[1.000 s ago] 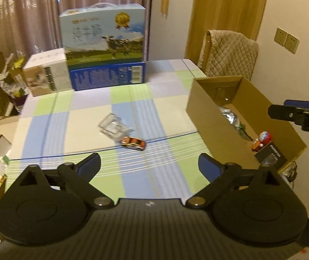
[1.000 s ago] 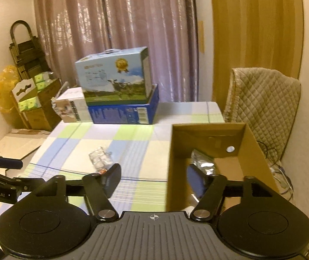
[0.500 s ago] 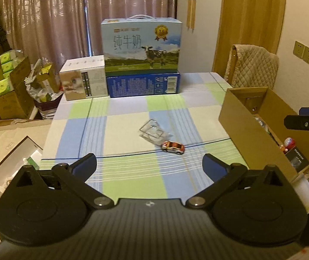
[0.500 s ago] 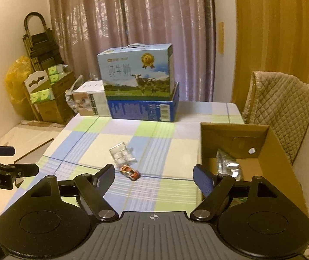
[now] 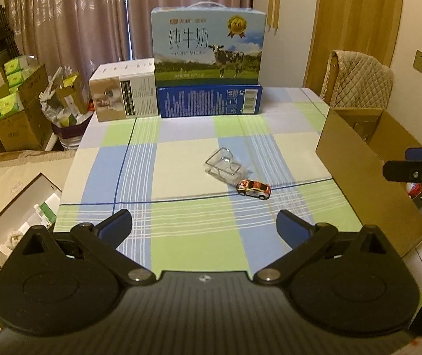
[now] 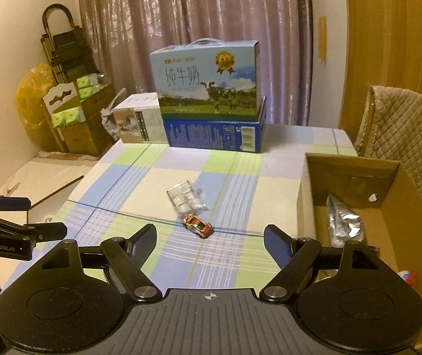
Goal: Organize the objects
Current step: 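Withdraw both tools from the box toward the toy car and plastic tray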
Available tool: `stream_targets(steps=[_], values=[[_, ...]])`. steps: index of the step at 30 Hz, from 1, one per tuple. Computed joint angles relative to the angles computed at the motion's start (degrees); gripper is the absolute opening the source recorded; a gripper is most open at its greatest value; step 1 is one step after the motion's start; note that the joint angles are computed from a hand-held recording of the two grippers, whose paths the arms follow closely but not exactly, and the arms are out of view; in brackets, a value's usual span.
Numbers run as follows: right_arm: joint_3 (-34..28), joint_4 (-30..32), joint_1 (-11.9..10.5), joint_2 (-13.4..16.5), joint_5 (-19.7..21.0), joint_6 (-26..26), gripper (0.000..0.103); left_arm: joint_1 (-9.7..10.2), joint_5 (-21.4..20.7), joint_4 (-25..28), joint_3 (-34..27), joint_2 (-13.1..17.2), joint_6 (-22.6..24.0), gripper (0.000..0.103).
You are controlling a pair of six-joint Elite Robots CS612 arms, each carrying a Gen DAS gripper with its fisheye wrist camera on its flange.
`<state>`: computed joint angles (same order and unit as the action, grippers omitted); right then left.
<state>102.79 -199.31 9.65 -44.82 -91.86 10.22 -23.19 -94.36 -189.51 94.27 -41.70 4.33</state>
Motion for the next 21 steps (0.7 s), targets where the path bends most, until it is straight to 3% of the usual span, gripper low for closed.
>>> stream_targets(steps=[15, 21], values=[[-5.1, 2.5, -0.2, 4.9, 1.2, 1.1, 0.077, 0.51, 1.4, 3.8, -5.9, 5.0, -2.3, 0.102], [-8.2, 3.5, -0.2, 7.8, 1.8, -1.5, 0.077, 0.66, 1.9, 4.9, -9.0, 7.5, -2.1, 0.102]])
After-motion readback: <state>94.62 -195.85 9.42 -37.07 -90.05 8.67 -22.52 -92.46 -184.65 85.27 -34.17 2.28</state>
